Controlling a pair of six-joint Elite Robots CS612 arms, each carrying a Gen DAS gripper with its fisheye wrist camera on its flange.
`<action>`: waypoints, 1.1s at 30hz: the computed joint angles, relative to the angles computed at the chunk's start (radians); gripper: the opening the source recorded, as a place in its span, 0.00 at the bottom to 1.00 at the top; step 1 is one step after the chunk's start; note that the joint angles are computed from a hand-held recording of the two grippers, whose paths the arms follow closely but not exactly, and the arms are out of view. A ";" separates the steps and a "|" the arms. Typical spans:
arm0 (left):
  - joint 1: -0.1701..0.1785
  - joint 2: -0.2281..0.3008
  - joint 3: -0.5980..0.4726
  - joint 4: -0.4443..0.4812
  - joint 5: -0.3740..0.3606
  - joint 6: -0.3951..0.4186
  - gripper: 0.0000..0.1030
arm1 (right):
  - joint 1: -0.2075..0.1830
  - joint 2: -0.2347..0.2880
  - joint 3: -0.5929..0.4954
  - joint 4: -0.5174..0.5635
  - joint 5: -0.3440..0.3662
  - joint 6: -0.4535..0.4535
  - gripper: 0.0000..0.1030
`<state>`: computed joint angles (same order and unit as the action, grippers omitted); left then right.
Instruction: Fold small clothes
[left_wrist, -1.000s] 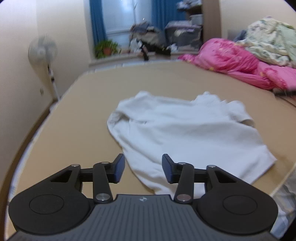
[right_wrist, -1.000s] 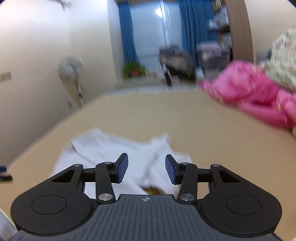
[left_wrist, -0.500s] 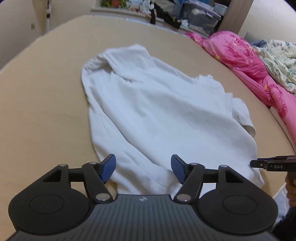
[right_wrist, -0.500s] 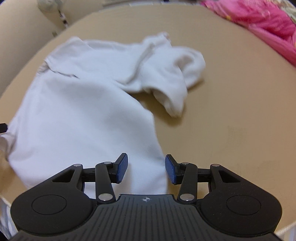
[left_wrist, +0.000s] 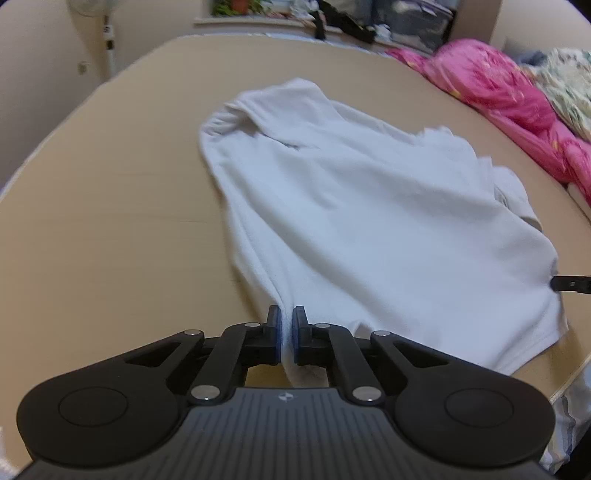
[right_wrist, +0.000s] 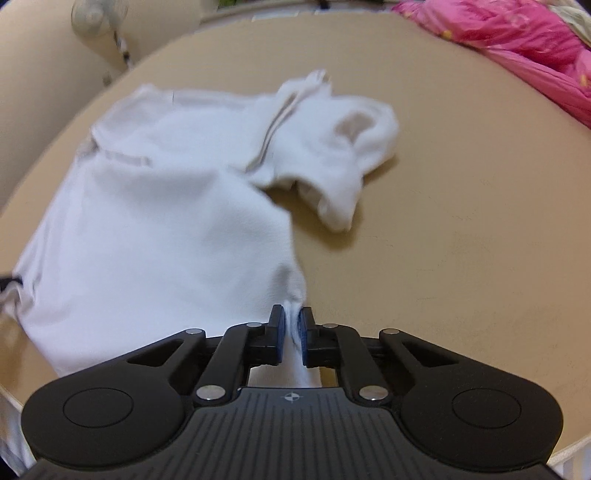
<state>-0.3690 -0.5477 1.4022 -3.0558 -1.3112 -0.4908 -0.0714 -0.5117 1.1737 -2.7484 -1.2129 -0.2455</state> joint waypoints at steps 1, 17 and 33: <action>0.001 -0.013 0.024 -0.023 0.004 -0.003 0.05 | -0.006 -0.006 0.010 -0.020 0.014 0.014 0.06; 0.092 -0.188 0.375 -0.190 -0.320 -0.023 0.05 | -0.151 -0.098 0.166 -0.094 0.310 0.109 0.03; 0.090 -0.141 0.265 0.049 -0.317 -0.011 0.09 | -0.030 -0.046 0.037 0.239 0.064 -0.236 0.13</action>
